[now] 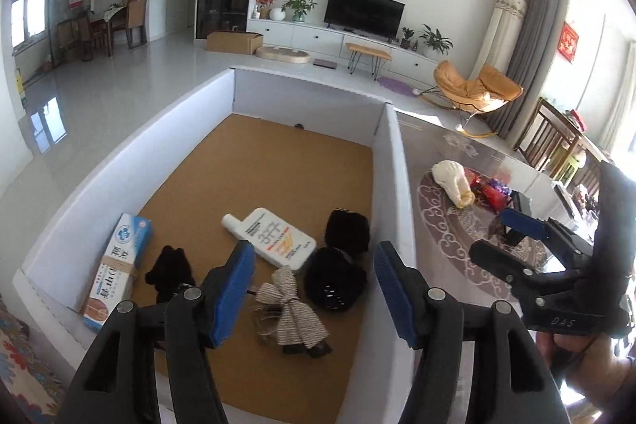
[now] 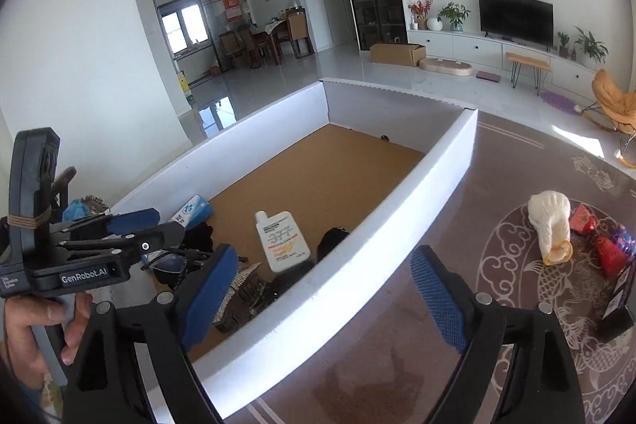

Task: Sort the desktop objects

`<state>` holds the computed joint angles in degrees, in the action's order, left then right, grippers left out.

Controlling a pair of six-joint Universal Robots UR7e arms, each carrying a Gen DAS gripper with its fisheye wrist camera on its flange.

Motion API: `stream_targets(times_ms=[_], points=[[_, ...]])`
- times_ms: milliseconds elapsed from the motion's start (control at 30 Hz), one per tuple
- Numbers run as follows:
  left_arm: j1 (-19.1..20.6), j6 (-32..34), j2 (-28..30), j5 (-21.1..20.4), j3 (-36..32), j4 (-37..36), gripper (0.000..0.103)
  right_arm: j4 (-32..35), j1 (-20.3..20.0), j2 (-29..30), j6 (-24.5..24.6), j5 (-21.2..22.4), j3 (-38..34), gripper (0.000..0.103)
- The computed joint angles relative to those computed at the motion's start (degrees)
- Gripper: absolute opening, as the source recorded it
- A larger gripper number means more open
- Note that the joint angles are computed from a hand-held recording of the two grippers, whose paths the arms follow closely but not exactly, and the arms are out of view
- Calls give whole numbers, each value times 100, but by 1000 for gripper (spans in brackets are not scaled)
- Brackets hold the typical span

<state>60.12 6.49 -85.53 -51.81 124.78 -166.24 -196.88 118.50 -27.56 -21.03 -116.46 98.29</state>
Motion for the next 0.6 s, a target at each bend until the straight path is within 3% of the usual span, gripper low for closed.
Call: stream_targets(times_ms=[67,100,233,300,433,600], points=[[-374,-13,58,-444,242,-236,92,-593,-193,-325,-286,-364,635,95],[-516,-54,129,-687,367,-361,99,-803,-304,-465,-383,-580,898,95],[-717,-507,929,-1519,486,-280,103,-1094,-866,-1090,-452,-1529,1815,95],[-716,-560,1546,-1443,395,-300,103,-1348,-1169,-1380,-455,-1869,2230,95],[-753,-337,2614,-751,162,-828,103,-1697,-1568,-1824,-127,-2128,2770,95],[-587,26,3128,-208,-179,-1041,103,-1776,-1800,-2003,293,-2085,2962,95]])
